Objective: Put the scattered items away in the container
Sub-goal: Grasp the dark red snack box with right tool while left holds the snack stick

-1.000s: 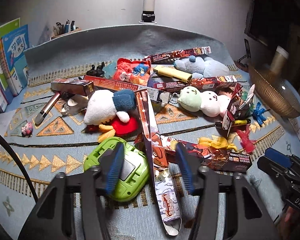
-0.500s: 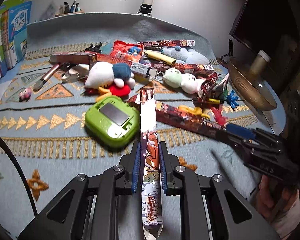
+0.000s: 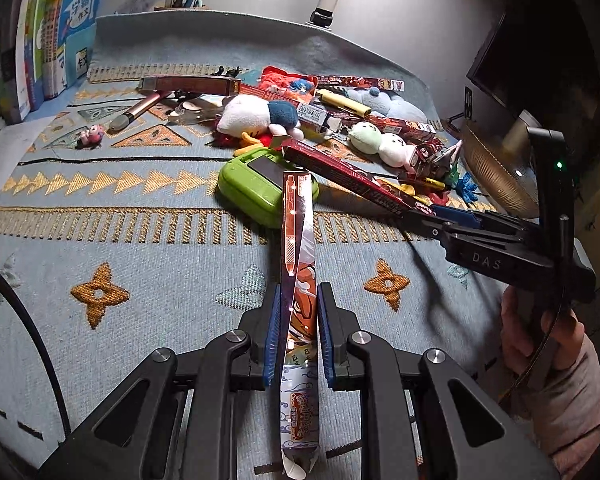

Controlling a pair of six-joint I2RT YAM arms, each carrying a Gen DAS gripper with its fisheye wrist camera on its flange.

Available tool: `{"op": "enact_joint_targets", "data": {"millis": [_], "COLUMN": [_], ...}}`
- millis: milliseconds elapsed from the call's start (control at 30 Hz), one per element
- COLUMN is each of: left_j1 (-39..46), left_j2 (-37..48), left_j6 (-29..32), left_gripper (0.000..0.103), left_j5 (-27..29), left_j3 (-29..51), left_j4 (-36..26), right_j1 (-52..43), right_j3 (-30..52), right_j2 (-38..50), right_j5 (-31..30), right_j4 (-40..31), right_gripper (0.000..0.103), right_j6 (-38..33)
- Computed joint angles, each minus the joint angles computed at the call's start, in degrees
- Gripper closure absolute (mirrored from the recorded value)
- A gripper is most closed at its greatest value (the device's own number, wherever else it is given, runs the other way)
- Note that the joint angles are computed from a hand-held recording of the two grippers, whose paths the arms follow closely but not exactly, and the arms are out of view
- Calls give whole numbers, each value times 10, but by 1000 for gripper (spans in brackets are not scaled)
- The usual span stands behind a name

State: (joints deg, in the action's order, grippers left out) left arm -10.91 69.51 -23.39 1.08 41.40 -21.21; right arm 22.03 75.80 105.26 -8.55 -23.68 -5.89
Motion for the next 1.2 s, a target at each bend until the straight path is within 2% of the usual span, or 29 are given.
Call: {"op": "enact_joint_targets", "data": {"millis": [100,233,400,467,500,533,667,700,800,867,967,1000,1067,1133,1200], "left_j1": [1,11,13,12,12,12,4,-2,-23,-39,-60,-68,-83,-91,-90], "left_j2": [-17,-33,-37,-41,-43,-45,-45,-44,-43,-34,-6,8,29,34,30], "left_j6": [1,0,0,1,1,1,-1,-2,-5,-9,-13,-16,-20,-27,-36], "left_gripper": [88,88,88,88,88,88,88,88,88,88,88,88,88,88,88], "left_j5": [-4,1,1,-1,0,1,3,3,-6,-10,-13,-16,-31,-44,-49], "left_j3": [-9,-22,-31,-33,-34,-35,-34,-32,-28,-22,-8,0,13,17,16], "left_j4": [-6,-3,0,-4,-5,-6,-5,-6,-6,-4,7,9,7,4,-2], "right_j1": [4,20,45,54,55,54,63,60,31,9,-18,-29,-54,-74,-70], "right_j3": [13,25,103,96,98,99,69,64,51,16,-64,-89,-119,-135,-127], "right_j2": [-10,-23,53,57,58,57,31,23,-10,-49,-128,-153,-183,-199,-194], "right_j5": [3,-11,17,43,43,31,38,28,-24,-27,37,39,7,-53,-76], "right_j4": [-18,-28,-54,-23,-24,-28,-29,-39,-87,-103,-96,-91,-91,-80,-82], "right_gripper": [60,60,59,60,72,76,85,90,98,98,98,98,98,94,78], "right_j6": [-11,-62,-101,-108,-110,-113,-112,-102,-38,12,78,88,98,98,100]}}
